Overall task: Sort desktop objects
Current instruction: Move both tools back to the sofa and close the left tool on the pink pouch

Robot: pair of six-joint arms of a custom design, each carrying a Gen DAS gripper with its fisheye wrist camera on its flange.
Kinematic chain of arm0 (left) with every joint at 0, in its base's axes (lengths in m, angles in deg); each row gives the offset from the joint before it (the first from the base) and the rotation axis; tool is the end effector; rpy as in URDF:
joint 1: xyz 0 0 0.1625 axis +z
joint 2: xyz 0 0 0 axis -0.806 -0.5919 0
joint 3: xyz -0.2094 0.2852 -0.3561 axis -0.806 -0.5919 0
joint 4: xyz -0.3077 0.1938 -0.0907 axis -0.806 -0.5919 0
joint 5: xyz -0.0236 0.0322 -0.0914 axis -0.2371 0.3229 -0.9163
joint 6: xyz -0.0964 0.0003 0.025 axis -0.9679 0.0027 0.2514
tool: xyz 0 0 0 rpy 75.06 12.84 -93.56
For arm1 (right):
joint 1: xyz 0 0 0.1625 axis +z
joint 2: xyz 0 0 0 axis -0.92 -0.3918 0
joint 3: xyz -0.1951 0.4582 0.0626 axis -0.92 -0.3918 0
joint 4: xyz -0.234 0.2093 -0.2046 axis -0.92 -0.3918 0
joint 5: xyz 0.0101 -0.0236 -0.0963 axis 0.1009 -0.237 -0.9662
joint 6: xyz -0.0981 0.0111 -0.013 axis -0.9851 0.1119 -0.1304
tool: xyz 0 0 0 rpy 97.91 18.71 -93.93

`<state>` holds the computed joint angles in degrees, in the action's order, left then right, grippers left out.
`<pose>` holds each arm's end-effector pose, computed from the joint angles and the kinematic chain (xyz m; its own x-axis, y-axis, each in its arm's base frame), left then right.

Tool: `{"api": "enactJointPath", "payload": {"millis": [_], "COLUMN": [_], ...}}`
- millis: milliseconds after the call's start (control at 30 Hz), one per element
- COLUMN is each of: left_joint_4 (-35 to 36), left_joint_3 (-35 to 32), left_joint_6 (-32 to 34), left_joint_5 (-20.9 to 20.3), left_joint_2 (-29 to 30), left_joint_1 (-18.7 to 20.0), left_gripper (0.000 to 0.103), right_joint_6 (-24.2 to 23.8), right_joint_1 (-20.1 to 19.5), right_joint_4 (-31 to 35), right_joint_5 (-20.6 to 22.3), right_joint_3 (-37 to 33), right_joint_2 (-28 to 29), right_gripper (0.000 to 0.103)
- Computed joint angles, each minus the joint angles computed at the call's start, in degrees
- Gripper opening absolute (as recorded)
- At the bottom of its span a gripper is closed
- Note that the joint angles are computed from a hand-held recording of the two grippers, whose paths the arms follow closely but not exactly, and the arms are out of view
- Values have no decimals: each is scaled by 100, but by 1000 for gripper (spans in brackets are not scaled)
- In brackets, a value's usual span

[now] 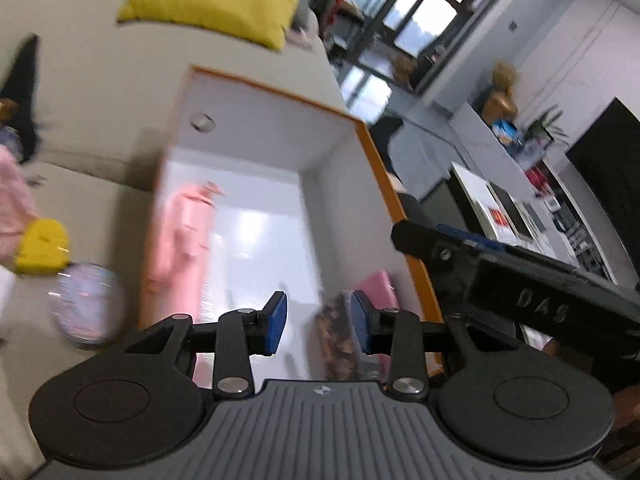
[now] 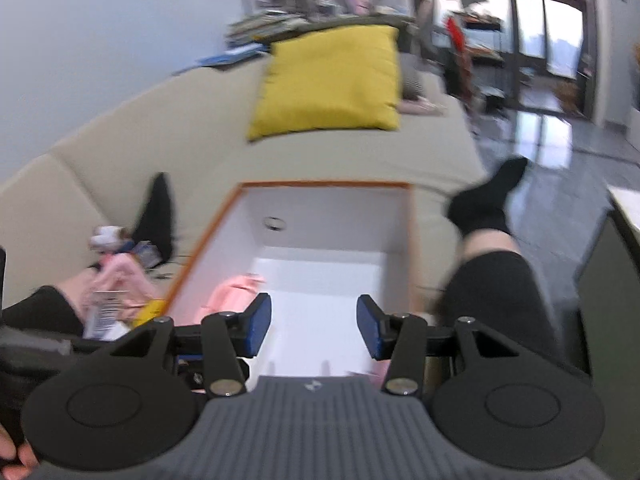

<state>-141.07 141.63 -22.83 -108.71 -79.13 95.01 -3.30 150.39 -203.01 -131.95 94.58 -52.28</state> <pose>-0.3473 -0.5282 0.0305 -0.8621 0.4355 -0.2590 0.5005 0.8114 -0.3018 0.0596 -0.4743 0.2797 -0.8175 -0.0956 0.5679 -0.4968 0.6158 -0.6115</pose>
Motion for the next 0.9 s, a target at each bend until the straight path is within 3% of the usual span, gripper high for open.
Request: {"api": "enactJointPath", "payload": {"millis": [133, 267, 533, 767, 900], "left_joint_4": [-346, -420, -51, 430, 680], "left_joint_3": [405, 687, 736, 363, 115], "left_joint_6": [307, 418, 861, 1451, 1667], "left_joint_5": [672, 1209, 2345, 2428, 2196], "left_joint_2": [-299, -619, -1063, -1132, -1066], "left_joint_1": [-110, -62, 109, 592, 855], "left_gripper": [39, 38, 38, 38, 39], "right_joint_6": [-252, -330, -568, -736, -773], "right_joint_1": [205, 467, 1064, 1392, 1522], "right_joint_4": [-55, 567, 1524, 2172, 2622], "right_joint_5": [314, 459, -83, -601, -808], "right_joint_3": [-58, -325, -1061, -1752, -2200], "right_joint_2": [281, 460, 1010, 1467, 1698], "right_gripper": [50, 49, 44, 35, 34]}}
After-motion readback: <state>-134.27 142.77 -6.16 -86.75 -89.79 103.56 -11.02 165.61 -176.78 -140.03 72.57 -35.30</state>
